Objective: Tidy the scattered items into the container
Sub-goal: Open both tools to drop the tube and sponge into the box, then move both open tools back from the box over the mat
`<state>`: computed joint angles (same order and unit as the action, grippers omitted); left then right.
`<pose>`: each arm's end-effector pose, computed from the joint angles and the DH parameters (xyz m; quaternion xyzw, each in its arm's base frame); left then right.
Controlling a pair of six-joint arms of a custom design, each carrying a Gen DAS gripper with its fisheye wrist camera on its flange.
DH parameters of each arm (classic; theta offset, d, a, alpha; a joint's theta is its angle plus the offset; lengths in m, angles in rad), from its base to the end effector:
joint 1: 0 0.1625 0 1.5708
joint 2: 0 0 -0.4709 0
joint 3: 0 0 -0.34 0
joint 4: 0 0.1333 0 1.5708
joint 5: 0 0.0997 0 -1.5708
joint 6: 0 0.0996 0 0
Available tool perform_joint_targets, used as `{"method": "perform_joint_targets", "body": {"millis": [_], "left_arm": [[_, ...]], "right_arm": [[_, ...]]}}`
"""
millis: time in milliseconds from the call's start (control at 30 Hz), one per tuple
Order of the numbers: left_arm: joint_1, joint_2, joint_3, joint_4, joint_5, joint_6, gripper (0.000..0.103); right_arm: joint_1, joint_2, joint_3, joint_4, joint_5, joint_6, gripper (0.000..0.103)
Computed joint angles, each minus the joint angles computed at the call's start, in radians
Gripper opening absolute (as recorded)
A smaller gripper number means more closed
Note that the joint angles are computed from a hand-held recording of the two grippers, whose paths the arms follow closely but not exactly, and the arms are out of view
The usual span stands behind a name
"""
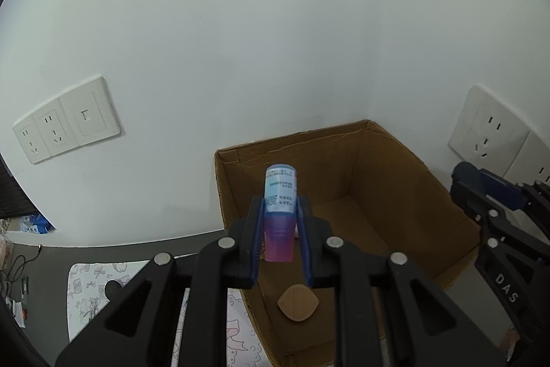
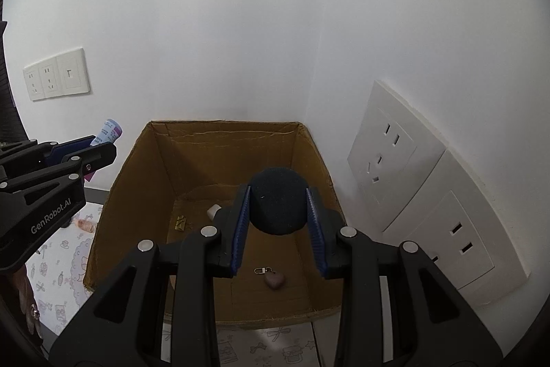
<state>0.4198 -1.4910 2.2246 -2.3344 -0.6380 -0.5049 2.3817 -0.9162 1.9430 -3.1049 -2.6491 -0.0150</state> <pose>-0.2706 -0.3544 0.3480 0.2771 0.8490 -0.3402 0.2942 0.4465 -0.3615 0.2524 0.2154 -0.8126 0.3911 0.3747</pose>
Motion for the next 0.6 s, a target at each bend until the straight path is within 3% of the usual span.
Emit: {"method": "perform_joint_targets", "body": {"millis": [200,267,300,333,367,400,500,600], "left_arm": [[0.022,0.02,-0.005,-0.021,-0.023,0.025,0.019],[0.035,0.035,-0.024,0.027,-0.034,0.016,0.021],[0.043,0.047,-0.036,0.061,-0.035,0.008,0.038],[0.049,0.059,-0.048,0.105,-0.032,-0.008,0.074],[0.053,0.068,-0.056,0.143,-0.02,-0.028,0.088],[0.054,0.071,-0.058,0.168,-0.002,-0.045,0.099],[0.063,0.054,-0.057,0.144,-0.01,-0.047,0.101],[0.074,0.038,-0.056,0.106,-0.026,-0.039,0.102]], "right_arm": [[-0.008,-0.006,0.005,0.015,-0.004,0.017,0.033],[-0.011,-0.005,0.006,0.016,-0.005,0.021,0.037],[-0.013,-0.005,0.007,0.016,-0.005,0.023,0.04],[-0.014,-0.004,0.008,0.019,-0.006,0.028,0.057],[-0.015,-0.004,0.008,0.02,-0.009,0.033,0.085],[-0.014,-0.002,0.011,0.006,-0.008,0.027,0.097],[-0.007,0.005,0.019,-0.032,-0.022,0.004,0.103],[-0.018,-0.002,0.025,-0.012,-0.003,0.02,0.103]]}}
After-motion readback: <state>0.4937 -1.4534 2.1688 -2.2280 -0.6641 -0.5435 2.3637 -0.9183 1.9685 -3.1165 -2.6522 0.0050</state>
